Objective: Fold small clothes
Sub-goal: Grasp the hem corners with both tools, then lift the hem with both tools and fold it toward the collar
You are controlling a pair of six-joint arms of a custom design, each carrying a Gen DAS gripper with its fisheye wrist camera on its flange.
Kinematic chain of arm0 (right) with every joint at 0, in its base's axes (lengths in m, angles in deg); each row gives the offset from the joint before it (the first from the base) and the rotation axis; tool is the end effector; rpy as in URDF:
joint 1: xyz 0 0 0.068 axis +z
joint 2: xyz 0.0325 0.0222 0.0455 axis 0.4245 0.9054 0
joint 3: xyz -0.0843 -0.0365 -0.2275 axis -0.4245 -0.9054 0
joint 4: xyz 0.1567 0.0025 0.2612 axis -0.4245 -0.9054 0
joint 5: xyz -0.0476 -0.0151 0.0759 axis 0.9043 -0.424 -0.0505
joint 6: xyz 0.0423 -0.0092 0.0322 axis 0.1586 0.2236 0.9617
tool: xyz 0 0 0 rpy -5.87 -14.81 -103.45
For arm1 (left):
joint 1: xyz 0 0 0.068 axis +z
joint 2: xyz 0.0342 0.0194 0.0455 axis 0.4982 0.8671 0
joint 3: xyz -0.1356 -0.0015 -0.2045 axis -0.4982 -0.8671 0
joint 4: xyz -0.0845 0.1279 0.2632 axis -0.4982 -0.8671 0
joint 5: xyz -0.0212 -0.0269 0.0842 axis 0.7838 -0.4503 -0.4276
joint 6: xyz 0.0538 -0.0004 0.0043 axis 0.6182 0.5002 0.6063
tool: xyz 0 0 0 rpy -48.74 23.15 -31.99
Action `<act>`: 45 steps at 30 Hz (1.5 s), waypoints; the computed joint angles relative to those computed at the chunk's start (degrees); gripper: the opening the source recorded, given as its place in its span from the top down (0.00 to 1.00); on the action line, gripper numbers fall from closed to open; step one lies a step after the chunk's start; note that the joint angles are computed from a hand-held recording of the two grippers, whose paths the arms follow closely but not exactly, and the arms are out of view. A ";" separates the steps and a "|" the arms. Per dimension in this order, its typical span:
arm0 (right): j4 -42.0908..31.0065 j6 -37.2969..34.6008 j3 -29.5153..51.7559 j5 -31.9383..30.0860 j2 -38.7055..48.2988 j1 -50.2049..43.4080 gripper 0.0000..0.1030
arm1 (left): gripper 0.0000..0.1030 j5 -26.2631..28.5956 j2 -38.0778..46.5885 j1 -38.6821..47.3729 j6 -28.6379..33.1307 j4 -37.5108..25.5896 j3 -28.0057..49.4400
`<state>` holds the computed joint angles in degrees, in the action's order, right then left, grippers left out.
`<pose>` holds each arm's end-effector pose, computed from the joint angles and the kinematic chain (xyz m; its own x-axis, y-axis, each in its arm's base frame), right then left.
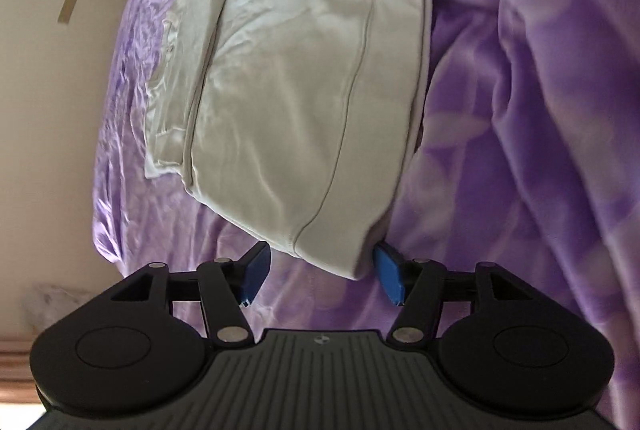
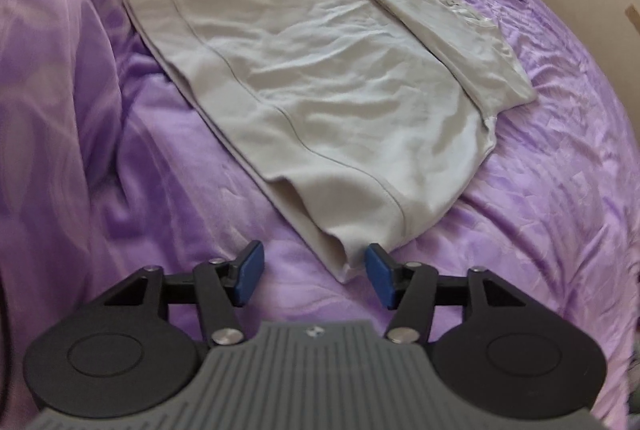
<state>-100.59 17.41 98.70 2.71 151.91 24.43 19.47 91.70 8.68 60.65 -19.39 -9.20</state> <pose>0.3031 0.0043 0.2867 -0.3621 -0.8569 -0.3669 -0.8475 0.4665 -0.2532 0.1580 -0.0432 0.2342 -0.3533 0.9350 0.0306 0.6868 0.2371 0.6871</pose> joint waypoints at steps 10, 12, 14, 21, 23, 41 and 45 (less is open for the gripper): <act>18.95 -11.61 -16.13 7.25 -11.68 5.30 0.43 | 0.35 -0.77 -7.19 -1.23 1.57 6.54 -7.15; 21.02 -16.06 -18.44 7.28 -13.06 5.82 0.43 | 0.48 0.47 -7.23 -0.53 0.85 6.31 -6.96; 22.49 -18.92 -19.59 7.51 -13.20 6.59 0.43 | 0.57 1.49 -6.61 -0.23 -1.01 6.31 -6.62; 25.34 -22.80 -20.70 8.55 -11.90 7.74 0.49 | 0.81 4.41 -6.32 1.66 -6.00 5.75 -5.13; 24.41 -21.01 -19.39 9.27 -11.34 7.17 0.58 | 0.86 5.28 -6.60 2.76 -6.96 5.73 -4.98; 28.97 -17.23 -23.12 6.00 -16.89 4.54 1.00 | 0.93 4.96 -6.03 1.91 -14.55 6.98 -2.16; 29.50 -9.36 -19.18 4.51 -16.18 3.73 1.00 | 0.93 5.47 -4.18 2.95 -20.14 7.08 3.98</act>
<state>-71.09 8.06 79.52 7.22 135.72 28.16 24.94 87.52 11.63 40.51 -12.31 -5.22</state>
